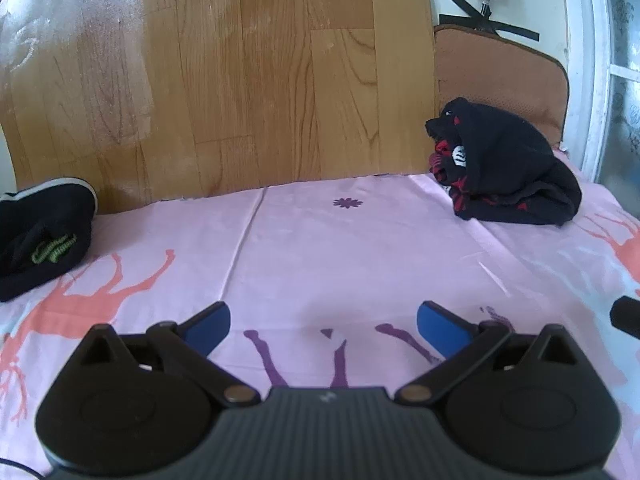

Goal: Fold small clothes

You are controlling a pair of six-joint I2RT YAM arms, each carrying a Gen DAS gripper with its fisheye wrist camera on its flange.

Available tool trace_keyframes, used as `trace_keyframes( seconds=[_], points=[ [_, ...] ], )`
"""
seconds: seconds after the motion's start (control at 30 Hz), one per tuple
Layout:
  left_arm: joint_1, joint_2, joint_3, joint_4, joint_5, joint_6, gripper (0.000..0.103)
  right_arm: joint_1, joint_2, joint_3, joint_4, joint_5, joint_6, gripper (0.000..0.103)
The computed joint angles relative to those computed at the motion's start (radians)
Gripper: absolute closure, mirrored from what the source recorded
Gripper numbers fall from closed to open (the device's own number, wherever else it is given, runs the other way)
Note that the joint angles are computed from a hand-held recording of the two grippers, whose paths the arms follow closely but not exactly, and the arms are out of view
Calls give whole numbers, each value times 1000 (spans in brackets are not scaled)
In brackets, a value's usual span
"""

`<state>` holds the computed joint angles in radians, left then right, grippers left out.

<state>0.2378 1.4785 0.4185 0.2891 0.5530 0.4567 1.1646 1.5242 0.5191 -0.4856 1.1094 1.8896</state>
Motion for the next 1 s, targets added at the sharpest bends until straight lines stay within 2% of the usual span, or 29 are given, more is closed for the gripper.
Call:
trace_keyframes(
  seconds=[0.2,0.5,0.83,1.0],
  points=[
    [-21,-15,-22,56,-63,-12,0,-10,-11,-9,24,-6,-34,0],
    [-11,-10,49,-117,-27,34,0,-8,-4,-3,17,-6,-25,0],
    [20,16,97,-214,47,64,0,-8,0,-1,18,-6,-24,0],
    [24,16,94,-211,67,68,0,-8,-1,-3,23,-5,-25,0]
  ],
)
